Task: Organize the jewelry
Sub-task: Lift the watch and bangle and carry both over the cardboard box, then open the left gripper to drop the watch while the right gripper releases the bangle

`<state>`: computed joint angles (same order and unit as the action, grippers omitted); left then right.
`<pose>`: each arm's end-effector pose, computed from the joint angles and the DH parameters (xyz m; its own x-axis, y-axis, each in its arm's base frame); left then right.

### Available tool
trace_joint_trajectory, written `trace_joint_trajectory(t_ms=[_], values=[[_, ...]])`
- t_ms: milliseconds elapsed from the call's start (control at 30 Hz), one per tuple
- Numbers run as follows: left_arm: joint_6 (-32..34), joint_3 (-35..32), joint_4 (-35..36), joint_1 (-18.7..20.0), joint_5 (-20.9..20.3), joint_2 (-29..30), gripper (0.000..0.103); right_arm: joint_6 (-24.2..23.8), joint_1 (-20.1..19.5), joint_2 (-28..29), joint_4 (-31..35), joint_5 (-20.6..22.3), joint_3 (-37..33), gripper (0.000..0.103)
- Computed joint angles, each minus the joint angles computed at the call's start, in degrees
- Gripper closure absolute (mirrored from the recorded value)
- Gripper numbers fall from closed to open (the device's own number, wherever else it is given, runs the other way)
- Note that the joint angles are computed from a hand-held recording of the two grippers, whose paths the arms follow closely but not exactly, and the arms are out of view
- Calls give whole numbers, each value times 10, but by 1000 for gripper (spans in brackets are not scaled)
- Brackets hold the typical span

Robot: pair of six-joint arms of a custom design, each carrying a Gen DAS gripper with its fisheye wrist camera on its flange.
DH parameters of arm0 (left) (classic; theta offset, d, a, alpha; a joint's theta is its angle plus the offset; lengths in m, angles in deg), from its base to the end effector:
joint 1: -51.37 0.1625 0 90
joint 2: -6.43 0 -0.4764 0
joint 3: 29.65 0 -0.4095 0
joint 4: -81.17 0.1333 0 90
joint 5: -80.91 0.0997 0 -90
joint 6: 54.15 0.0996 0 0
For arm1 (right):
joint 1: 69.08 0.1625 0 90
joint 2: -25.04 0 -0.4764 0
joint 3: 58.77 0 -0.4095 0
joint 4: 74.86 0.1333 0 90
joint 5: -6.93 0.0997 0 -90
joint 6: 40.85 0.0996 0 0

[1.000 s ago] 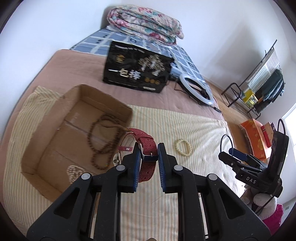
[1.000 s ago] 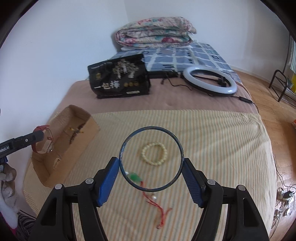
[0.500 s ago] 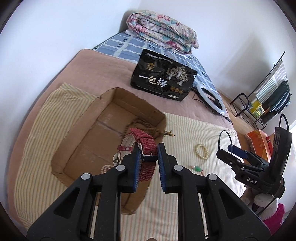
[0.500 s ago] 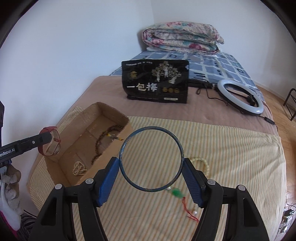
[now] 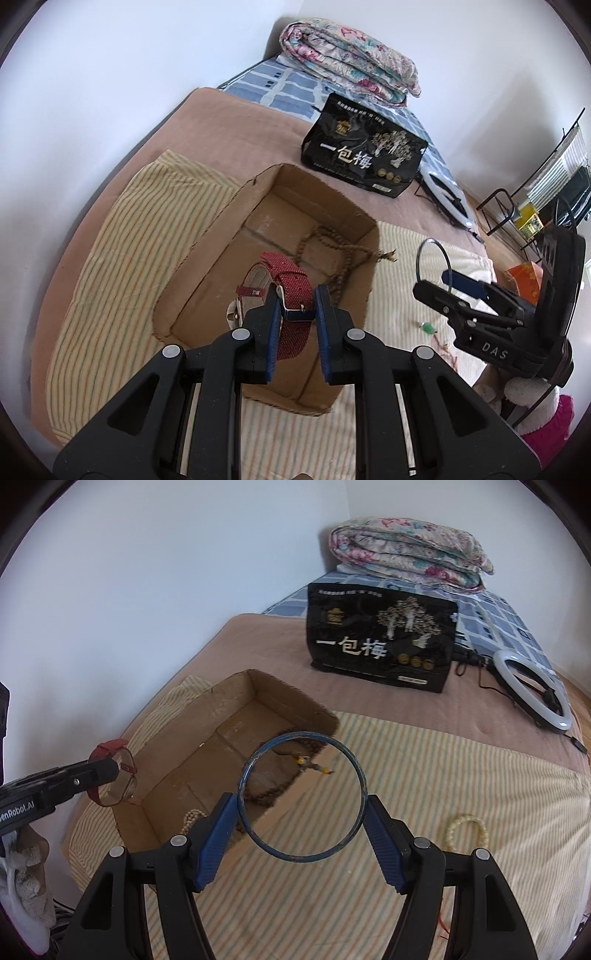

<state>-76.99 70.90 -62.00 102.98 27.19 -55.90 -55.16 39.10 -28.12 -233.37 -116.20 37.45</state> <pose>-0.2592 -0.6367 0.2792 -0.9026 0.0572 -0.4267 0.2709 0.8458 -0.4597 0.2967 -0.6506 0.2317 -0.7723 -0.2490 0.5844 -0.4878 0.8218 -0.2944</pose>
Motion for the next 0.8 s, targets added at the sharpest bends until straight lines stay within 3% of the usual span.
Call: trace_joint_trajectory(t_ms=[667,800], values=[[-3,-1,24,22,-17,-7,86,-1,-6,58,8,32,-39,30],[-1,-6,18,21,-13,-4,73,-3,-4,59,-3,25,-39,19]])
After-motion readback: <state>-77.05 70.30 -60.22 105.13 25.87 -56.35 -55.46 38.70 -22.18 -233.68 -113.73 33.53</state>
